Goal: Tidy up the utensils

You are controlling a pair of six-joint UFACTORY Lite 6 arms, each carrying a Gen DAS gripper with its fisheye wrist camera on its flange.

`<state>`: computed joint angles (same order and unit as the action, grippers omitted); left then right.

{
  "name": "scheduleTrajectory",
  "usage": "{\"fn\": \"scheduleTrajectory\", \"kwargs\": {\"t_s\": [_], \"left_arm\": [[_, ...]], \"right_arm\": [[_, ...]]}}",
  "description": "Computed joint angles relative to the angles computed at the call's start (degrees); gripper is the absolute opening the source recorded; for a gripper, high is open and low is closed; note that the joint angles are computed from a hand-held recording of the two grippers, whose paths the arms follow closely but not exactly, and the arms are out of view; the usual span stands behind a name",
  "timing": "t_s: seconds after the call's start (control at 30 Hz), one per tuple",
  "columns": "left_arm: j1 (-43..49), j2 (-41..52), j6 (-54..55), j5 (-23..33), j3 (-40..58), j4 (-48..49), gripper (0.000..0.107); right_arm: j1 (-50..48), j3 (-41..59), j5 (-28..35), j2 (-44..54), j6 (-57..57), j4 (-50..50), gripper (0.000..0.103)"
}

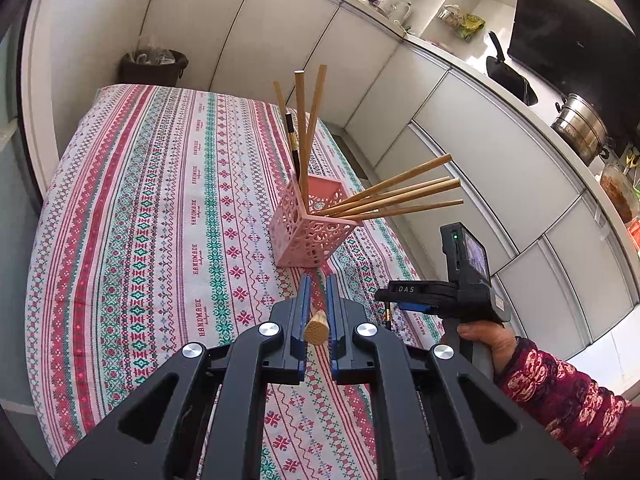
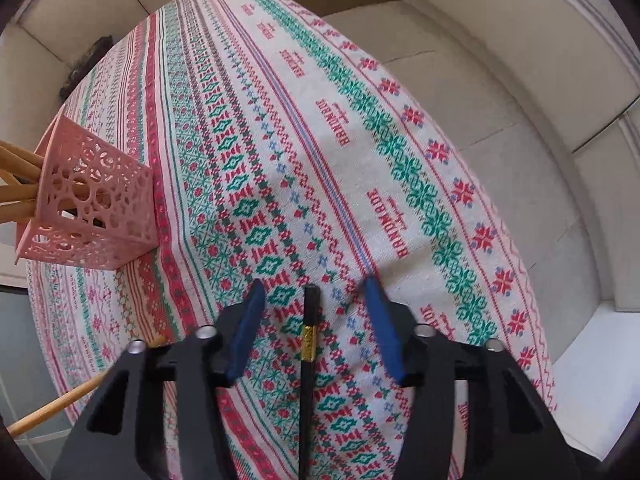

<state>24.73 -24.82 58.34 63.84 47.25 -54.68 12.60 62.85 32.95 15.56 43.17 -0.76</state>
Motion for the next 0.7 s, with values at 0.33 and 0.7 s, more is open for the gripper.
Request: {"fn": "scheduleTrajectory", "kwargs": {"t_s": [0.33, 0.7], "left_arm": [[0.3, -0.7, -1.0, 0.2, 0.5, 0.0, 0.007], [2.4, -2.1, 1.4, 2.7, 0.5, -1.5, 0.007]], "right_arm": [[-1.6, -11.6, -2.1, -10.3, -15.4, 21.4, 0.014], [3.5, -14.7, -3.0, -15.3, -4.5, 11.6, 0.008]]}}
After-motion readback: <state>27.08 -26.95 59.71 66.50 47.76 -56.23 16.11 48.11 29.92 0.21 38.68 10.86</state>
